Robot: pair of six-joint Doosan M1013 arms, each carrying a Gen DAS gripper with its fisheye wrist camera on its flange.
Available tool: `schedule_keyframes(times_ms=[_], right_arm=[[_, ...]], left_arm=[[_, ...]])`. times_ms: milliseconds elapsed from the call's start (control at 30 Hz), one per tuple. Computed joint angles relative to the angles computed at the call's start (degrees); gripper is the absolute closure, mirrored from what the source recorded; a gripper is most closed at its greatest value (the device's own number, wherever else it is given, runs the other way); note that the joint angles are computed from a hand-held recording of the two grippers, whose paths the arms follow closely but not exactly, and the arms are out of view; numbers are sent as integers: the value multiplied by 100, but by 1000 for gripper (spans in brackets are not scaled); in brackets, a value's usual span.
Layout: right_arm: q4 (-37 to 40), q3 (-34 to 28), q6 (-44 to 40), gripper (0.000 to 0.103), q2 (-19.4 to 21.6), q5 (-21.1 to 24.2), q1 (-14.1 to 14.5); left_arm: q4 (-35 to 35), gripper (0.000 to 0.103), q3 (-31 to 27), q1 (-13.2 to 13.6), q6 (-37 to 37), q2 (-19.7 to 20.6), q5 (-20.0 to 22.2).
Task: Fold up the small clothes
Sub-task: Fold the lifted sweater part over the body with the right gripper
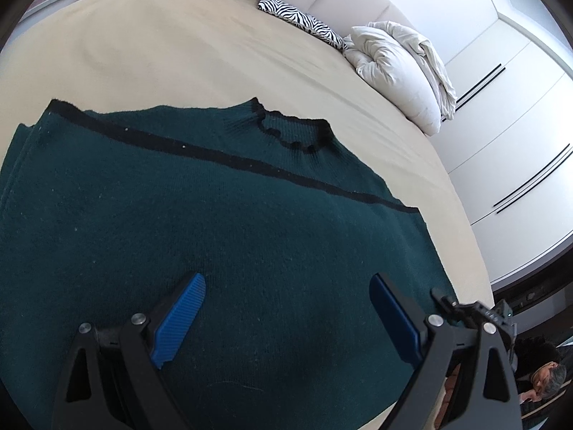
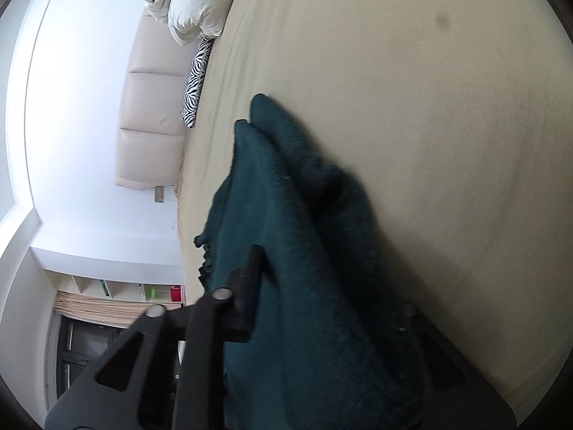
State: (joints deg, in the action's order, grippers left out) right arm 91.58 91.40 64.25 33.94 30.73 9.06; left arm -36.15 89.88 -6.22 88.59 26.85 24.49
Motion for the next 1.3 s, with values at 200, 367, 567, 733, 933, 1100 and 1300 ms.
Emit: schedule_keyframes(times_ms=[200,367,567,733,933,1100,1300], right_arm=[[-163,-36,-239,92,6,-147,34],[-1720,-226,729,92,-76,-539,162],[-4162,-648,2168,93,-198,-887,523],[-6565,-1194,1590,93,-285,-936,1406],[-8473,-1529,1387,93,55,-414,2056],[-9162,-1448,1760,93,108,-552,2180],[-9952,-1178,1963,93,9,-1024,2284]], left_arm=[[-267,12,6,44,209,15,43],[-994,19,58,162,736,10,133],[-3119,57,316,573,2159,25,605],[-5314,73,705,1037,3431,93,1411],[-6873,45,1018,1297,4317,111,2221],[-6702,27,872,1281,3997,141,2279],[-5663,19,514,1221,2996,175,2075]])
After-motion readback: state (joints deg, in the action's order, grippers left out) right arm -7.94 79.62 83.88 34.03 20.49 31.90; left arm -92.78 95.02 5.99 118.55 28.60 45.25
